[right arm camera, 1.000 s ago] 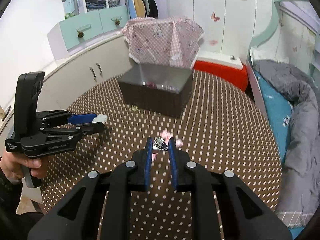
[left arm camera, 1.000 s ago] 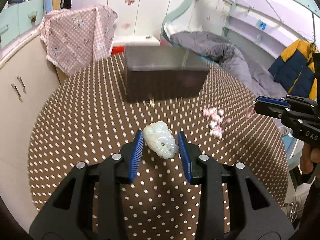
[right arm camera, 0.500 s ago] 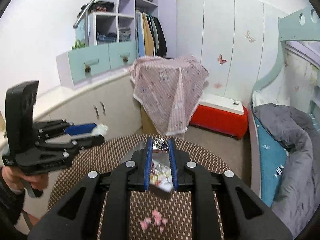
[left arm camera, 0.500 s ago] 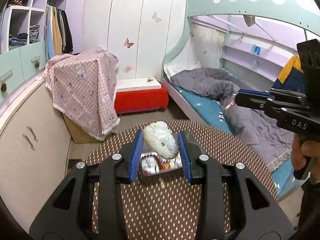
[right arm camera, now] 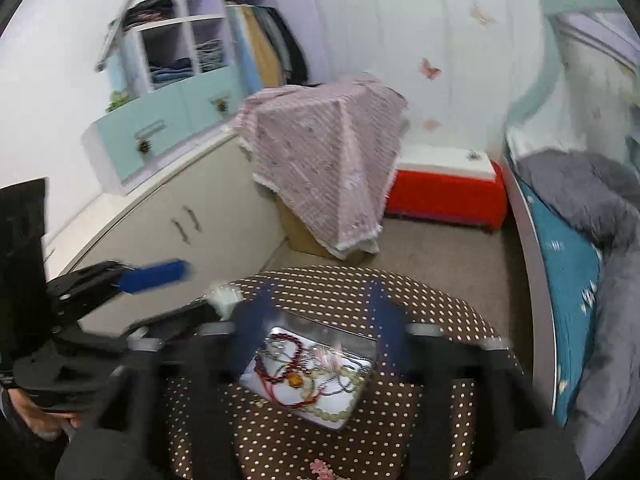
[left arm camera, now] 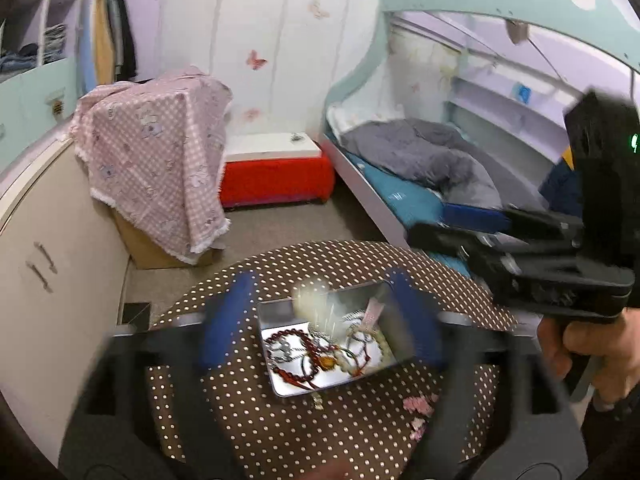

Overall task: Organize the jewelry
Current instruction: 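Carry the jade pendant and pink charms over the grey box and open both grippers, then lift both open grippers away from the grey box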

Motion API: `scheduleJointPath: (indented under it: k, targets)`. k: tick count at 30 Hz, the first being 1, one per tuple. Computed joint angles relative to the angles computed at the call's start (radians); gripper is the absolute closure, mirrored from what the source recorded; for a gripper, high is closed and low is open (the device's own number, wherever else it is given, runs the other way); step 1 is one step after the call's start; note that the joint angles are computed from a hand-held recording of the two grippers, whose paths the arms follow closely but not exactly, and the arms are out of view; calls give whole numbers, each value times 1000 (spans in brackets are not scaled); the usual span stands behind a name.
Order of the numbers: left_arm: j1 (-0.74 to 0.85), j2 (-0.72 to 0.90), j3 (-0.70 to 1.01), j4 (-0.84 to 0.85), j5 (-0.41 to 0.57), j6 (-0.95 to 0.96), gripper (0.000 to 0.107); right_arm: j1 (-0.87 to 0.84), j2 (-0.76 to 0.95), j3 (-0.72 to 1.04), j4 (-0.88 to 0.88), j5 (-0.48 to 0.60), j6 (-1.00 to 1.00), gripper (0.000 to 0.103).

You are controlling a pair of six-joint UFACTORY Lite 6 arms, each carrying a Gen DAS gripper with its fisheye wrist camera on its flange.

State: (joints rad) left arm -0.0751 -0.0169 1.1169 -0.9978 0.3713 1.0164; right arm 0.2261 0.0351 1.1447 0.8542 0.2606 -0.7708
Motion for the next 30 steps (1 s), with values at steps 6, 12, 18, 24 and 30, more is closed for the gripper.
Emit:
scheduleJointPath:
  k: [6, 12, 18, 24, 30]
  targets:
    - [51, -75, -75, -6, -66, -23, 15, -27, -105, -101, -81, -78, 144, 8]
    - [67, -228, -208, -84, -127, 46, 15, -46, -182, -148, -54, -89, 121, 8]
    - [52, -369, -295, -1, -169, -38, 14, -34, -250, -173, -117, -91, 179, 8]
    - [55, -464, -349, 77, -168, -129, 14, -18, -308, -199, -175, -87, 229, 8]
    - [49, -534, -404, 184, -187, -234, 13, -8, -366, -249, -182, -88, 231, 8]
